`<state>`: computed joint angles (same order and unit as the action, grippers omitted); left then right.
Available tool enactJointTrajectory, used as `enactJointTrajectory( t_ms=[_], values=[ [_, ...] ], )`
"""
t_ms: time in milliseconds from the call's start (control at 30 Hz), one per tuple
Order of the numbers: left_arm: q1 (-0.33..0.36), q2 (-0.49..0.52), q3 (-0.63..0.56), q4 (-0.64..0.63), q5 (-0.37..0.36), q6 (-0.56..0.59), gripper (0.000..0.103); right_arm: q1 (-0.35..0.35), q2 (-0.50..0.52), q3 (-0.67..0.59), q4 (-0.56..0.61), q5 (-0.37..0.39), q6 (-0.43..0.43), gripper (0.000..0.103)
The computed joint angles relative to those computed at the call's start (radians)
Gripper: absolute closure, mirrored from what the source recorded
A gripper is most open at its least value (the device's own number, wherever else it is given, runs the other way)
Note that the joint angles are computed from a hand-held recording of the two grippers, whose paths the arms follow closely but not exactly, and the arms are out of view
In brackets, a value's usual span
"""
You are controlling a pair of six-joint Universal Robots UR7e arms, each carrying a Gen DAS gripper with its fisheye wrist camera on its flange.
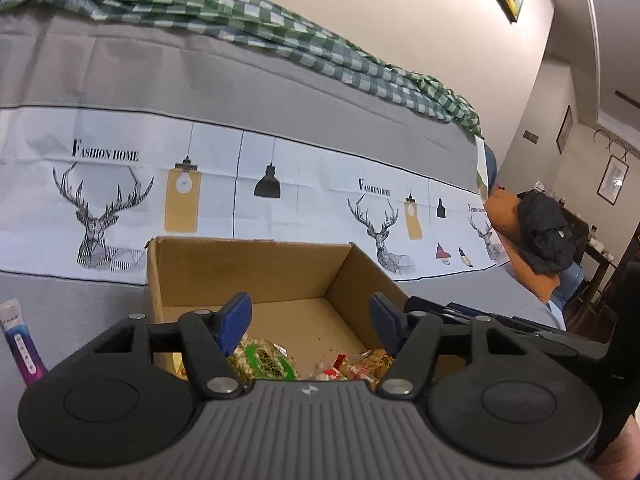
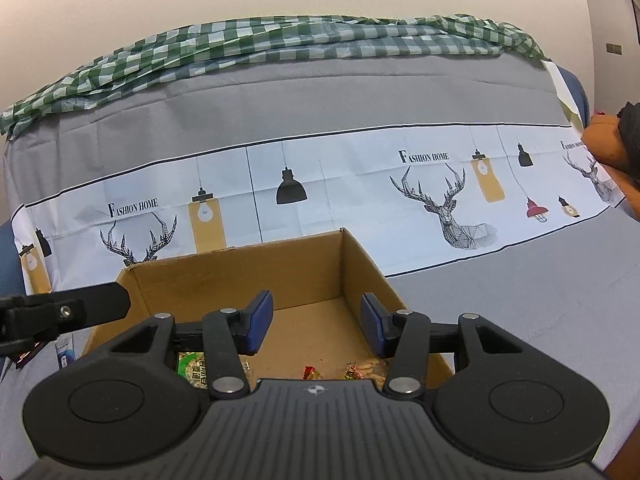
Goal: Organize snacks
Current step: 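Move both open tools back toward the purple stick pack and chocolate bar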
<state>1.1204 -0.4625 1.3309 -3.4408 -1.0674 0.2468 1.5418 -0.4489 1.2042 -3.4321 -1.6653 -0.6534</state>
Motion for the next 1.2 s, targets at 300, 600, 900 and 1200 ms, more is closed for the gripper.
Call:
enactJointTrajectory(
  t_ms=[300,600,900,1200],
  values=[
    [0.007,-0.041,0.042,-0.040,0.009,-0.032,0.059,0.009,0.005,0.012,-0.010,0.021,-0.011,0.053],
    [0.007,-0.135,0.059,0.087,0.133,-0.080,0.065,0.028,0.011,0.046,-0.023,0.089,-0.025,0.067],
    [0.090,-0.171,-0.003,0.182,0.189,-0.121,0.065,0.055,0.020,0.074,-0.006,0.133,-0.038,0.068],
    [0.162,-0.209,-0.029,0.282,0.237,-0.250,0.065,0.083,0.038,0.085,0.029,0.159,-0.049,0.068]
  ],
)
